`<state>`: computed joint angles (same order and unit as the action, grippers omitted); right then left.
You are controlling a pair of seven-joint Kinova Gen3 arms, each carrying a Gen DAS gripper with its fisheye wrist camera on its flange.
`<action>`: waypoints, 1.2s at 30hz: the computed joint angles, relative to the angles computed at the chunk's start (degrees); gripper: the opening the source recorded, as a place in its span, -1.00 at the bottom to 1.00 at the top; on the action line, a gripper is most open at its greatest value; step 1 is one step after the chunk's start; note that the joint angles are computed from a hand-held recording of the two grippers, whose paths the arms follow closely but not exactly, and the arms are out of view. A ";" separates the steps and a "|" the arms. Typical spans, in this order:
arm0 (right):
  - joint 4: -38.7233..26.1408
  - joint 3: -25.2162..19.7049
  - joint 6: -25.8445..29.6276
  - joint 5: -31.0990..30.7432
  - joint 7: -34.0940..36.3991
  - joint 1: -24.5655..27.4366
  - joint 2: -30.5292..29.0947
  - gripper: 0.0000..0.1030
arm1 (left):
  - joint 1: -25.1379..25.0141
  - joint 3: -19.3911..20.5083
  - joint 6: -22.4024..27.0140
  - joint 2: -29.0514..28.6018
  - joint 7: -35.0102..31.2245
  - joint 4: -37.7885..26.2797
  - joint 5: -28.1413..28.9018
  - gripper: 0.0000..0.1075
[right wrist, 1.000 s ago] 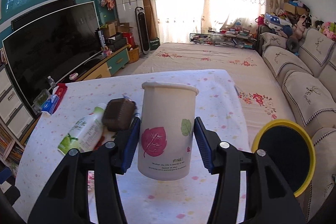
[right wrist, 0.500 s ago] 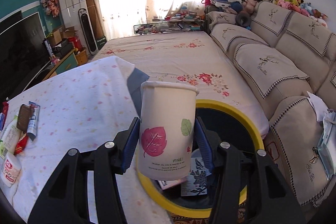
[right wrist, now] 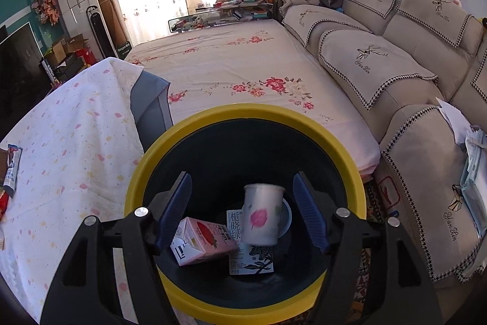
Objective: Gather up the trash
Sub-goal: 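Carry the paper cup over the yellow bin and open the right gripper, then grasp the white supplement bottle with the left gripper and lift it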
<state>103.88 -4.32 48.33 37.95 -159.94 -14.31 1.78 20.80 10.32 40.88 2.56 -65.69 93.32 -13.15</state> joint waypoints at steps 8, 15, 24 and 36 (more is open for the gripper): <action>1.10 -2.14 0.27 1.19 -2.08 -1.13 -2.02 0.29 | -1.43 -1.19 0.51 2.76 -3.47 -2.03 2.80 0.48; -0.31 -2.72 1.35 1.40 -1.75 -2.35 -1.22 0.29 | -2.82 -1.76 1.70 6.88 -10.30 -5.25 6.63 0.42; -0.90 -2.03 1.07 0.44 -0.50 -3.25 -0.05 0.29 | -2.14 -2.52 4.54 12.89 -15.60 -11.28 9.38 0.39; -0.87 -1.25 0.26 -0.64 0.43 -3.32 0.56 0.29 | -2.12 -3.07 7.53 16.66 -18.87 -15.56 12.57 0.10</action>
